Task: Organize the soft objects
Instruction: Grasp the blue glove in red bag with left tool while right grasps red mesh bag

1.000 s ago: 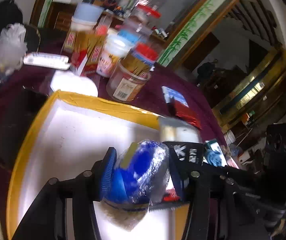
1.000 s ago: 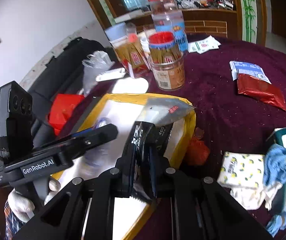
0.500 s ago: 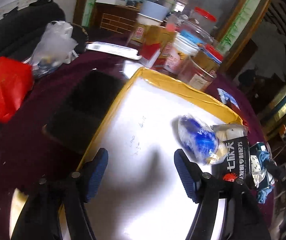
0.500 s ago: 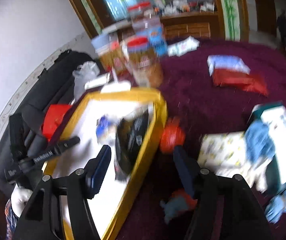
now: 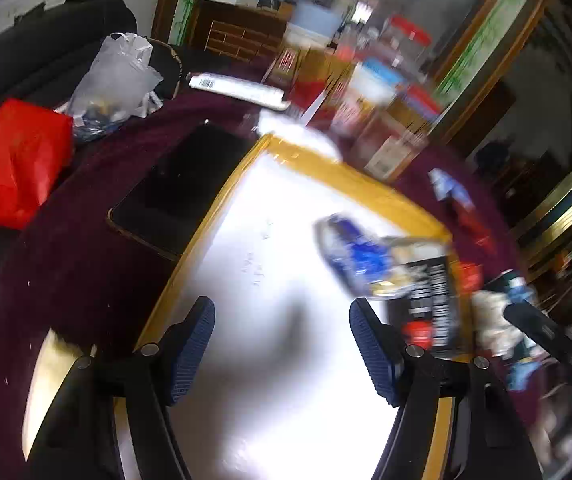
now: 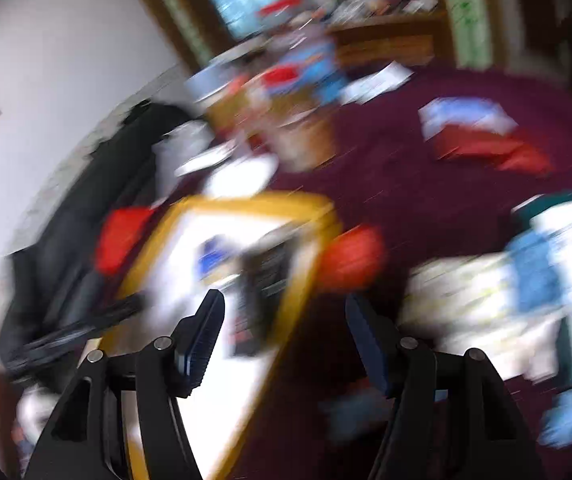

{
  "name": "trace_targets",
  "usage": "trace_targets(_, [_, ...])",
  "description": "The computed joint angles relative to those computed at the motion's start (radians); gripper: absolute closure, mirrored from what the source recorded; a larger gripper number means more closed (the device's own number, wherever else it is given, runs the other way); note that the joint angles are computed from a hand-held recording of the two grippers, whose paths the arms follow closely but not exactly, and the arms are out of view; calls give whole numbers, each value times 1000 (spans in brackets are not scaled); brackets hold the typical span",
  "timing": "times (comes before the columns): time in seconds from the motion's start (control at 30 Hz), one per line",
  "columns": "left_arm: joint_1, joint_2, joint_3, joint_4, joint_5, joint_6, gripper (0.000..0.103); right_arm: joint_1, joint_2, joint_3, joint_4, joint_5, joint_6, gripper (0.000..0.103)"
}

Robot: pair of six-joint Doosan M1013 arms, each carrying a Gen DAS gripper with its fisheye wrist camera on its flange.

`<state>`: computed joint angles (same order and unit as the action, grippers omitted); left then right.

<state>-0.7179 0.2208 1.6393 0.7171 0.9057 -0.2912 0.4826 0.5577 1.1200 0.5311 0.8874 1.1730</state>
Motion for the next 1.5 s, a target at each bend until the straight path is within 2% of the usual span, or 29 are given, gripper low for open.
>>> trace_targets(0.07, [-29,-24,19,82,-34,-71,29,6,1,-9,-129,-50,60,40])
trace_targets(0.17, [-73,-39,25,182,-42,-124,26,15,33,-51,-243,-39,109,40])
trace_targets(0.37, [-116,-31,-8,234,-31,-56,26,35,117,-150,-255,66,124,43])
trace_targets(0.43, [-125,-24,-21,244,-22,-21,26,34,146,-185,-229,104,134,48])
trace_targets(0.5, [-132,-18,-29,252,-15,1,26,26,165,-205,-172,154,122,73])
trace_targets(0.53, [-133,-13,-36,253,-16,13,26,22,175,-215,-141,180,117,73])
trace_targets(0.73, [-130,43,-114,182,-54,168,26,-10,81,-92,-52,53,46,75])
trace_targets(0.83, [-120,93,-178,100,-83,305,25,-54,7,-1,20,-13,-27,75])
trace_targets(0.93, [-103,169,-276,-36,-86,509,25,-104,-61,87,83,-53,-88,75])
trace_targets(1.0, [-95,216,-341,-103,-59,610,25,-135,-98,139,108,-68,-112,75])
trace_targets(1.07, [-83,274,-424,-175,6,707,25,-165,-133,192,129,-82,-126,75])
trace_targets(1.13, [-72,331,-505,-215,96,759,25,-191,-163,237,151,-97,-138,75])
trace_targets(1.23, [-63,385,-574,-241,182,814,25,-232,-201,301,175,-120,-139,74])
trace_targets(1.3, [-58,413,-603,-265,212,855,25,-255,-214,330,184,-134,-138,74])
trace_targets(1.37, [-54,462,-665,-303,287,906,24,-284,-232,368,227,-146,-161,74])
trace_targets(1.4, [-53,477,-685,-308,311,920,25,-295,-236,378,241,-148,-165,74])
trace_targets(1.43, [-59,478,-685,-273,305,903,27,-305,-239,387,255,-149,-166,74])
trace_targets(1.47, [-61,485,-701,-272,328,917,46,-315,-240,394,267,-145,-166,74])
trace_targets(1.5, [-66,481,-701,-252,333,900,73,-322,-239,396,270,-141,-162,74])
